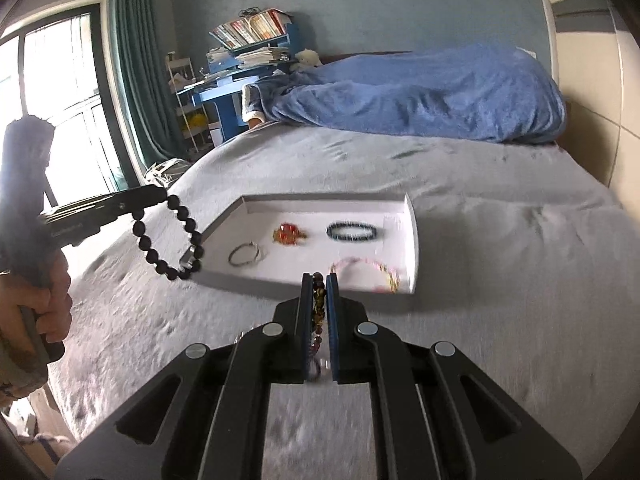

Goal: Organize jewelry
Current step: 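Carry both bracelets into the grey box and open both tools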

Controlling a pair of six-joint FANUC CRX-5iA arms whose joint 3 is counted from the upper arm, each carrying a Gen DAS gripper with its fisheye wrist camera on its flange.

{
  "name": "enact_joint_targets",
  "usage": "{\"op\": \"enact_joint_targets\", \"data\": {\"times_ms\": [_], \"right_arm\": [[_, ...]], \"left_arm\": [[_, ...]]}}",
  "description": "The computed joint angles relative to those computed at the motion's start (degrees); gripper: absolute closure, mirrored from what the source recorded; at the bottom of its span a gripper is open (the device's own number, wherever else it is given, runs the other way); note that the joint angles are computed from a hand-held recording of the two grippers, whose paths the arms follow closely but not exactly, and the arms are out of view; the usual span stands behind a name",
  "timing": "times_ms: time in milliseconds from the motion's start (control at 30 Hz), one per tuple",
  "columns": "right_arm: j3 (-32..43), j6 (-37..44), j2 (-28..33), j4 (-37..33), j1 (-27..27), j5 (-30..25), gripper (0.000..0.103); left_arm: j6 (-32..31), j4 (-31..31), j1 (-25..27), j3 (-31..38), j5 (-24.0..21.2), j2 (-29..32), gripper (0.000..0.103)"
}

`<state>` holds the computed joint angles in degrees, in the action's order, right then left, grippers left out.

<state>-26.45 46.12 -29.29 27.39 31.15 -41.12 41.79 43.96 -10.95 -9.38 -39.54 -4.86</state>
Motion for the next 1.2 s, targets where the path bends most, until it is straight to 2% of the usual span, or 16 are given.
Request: {"op": "enact_joint_targets", "data": {"times_ms": [300, 533, 800, 933, 1200], "right_arm": [[10.4, 9.0, 12.0, -5.0, -4.6, 3.4, 0.097], [16.0, 12.9, 18.5, -8.7, -6.6, 3.4, 0.096], [19.3, 15.3, 23.6, -14.6, -9.1, 1.2, 0.096], [19.0, 14.7, 25.0, -15.1, -10.2, 0.2, 0.097], [16.3, 12.6, 24.8, -13.2, -10.9, 0.0, 0.096]], "left_arm": [[4.8, -4.5, -3.3, 8.4, 0.7, 7.3, 0.088], [8.0, -7.2, -5.3, 11.6, 1.5, 11.1, 0.088], [13.2, -14.4, -5.8, 14.0, 0.8, 15.0, 0.088], [15.0, -18.9, -5.6, 14.8, 0.5, 16.1, 0.088], [18.2, -22.9, -4.2, 14.6, 0.8, 16.3, 0.088]]}}
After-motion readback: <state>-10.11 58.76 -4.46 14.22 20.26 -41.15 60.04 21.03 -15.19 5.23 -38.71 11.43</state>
